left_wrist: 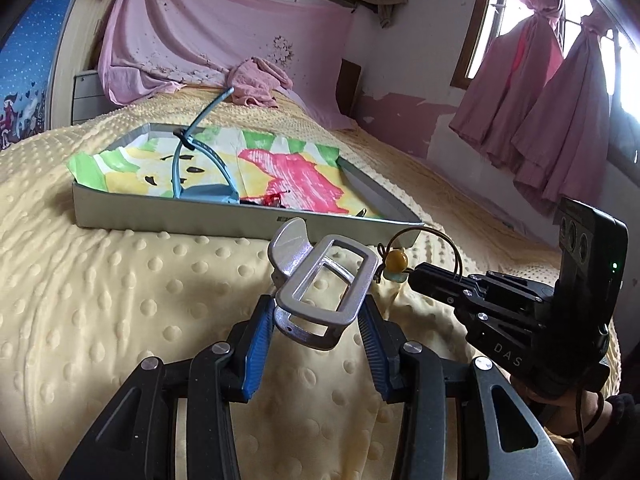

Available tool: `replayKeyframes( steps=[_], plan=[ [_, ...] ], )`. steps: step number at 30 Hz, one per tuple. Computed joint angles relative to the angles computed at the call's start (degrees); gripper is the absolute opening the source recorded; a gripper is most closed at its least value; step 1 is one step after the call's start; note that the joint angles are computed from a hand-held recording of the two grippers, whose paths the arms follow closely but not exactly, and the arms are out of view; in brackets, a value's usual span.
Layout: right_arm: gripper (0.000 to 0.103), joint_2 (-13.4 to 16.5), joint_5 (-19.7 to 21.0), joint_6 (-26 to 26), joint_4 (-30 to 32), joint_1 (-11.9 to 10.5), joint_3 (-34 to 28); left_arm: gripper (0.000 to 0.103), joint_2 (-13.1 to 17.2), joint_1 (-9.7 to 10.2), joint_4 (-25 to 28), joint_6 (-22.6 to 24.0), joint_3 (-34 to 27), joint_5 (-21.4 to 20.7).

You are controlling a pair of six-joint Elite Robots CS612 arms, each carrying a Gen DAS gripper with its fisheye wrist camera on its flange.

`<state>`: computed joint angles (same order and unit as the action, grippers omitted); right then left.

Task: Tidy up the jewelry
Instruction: 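Carry the buckle clip with the left tool while the right tool carries the hair tie over the tray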

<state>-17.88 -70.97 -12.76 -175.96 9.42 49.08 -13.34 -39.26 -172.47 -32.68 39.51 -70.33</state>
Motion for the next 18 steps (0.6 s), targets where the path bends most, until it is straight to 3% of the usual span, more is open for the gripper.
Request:
replayKeyframes(
  steps=[9, 14, 18],
  plan=[
    [0.004, 0.0, -0.5, 1.4, -5.6, -0.1, -0.1, 0.04, -0.4, -0.17, -3.8, 0.2, 0.5, 3.7],
    [0.004, 1.1, -0.2, 2.8, -6.3, -0.3, -3.8, 0.04, 1.9, 0.41, -1.0, -0.3, -5.6, 4.4],
    [0.004, 3.6, -1.8, 2.7, -0.9, 0.0, -10.2, 0.04, 5.5, 1.1, 5.2, -0.1, -14.5, 5.1]
  ],
)
